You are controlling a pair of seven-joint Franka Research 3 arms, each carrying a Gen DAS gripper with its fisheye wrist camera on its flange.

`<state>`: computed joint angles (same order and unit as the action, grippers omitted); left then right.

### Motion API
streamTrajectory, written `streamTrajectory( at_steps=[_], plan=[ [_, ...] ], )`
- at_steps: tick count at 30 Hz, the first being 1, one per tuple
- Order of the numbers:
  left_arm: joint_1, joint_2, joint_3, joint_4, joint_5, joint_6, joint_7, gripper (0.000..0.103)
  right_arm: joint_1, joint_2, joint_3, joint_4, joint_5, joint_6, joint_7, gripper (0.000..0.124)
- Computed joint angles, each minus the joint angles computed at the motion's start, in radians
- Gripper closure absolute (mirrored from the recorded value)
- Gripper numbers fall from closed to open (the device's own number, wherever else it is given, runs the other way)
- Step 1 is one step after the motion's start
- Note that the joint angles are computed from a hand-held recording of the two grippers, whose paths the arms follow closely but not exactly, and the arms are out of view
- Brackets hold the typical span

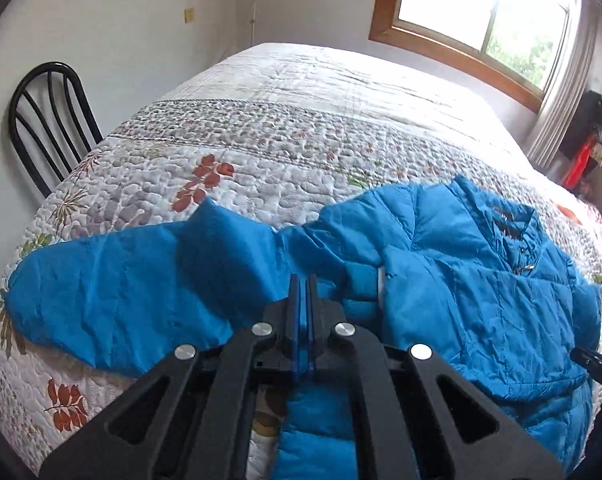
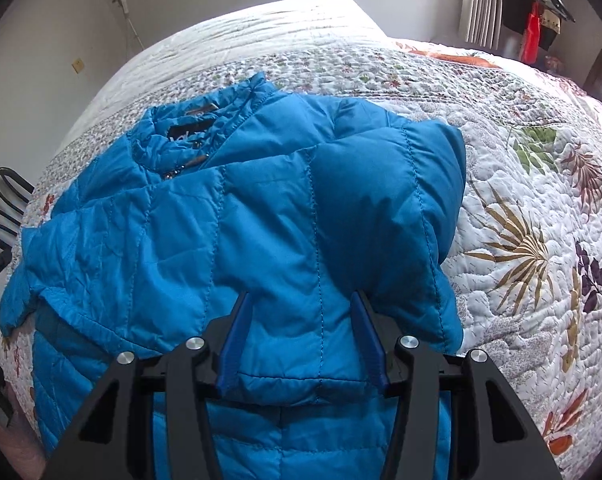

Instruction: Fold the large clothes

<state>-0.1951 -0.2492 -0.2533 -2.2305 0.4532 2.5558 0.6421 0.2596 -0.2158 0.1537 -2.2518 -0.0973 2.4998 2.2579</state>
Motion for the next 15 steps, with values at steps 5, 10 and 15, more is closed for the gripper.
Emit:
streamTrajectory(
  at_steps=[5, 10, 15],
  plan=[
    [-0.059, 0.026, 0.003, 0.009, -0.081, 0.053, 0.101, 0.098, 0.013, -0.031, 0.005, -0.009, 0.029, 0.037, -0.035, 0.072],
    [-0.093, 0.138, -0.034, 0.06, -0.046, 0.036, 0.147, 0.098, 0.019, 0.013, 0.012, 0.02, 0.029, 0.003, -0.047, 0.072],
    [-0.103, 0.191, -0.03, 0.077, 0.012, 0.001, 0.113, 0.097, 0.033, 0.057, -0.011, 0.014, 0.065, 0.02, -0.082, 0.072]
  ],
)
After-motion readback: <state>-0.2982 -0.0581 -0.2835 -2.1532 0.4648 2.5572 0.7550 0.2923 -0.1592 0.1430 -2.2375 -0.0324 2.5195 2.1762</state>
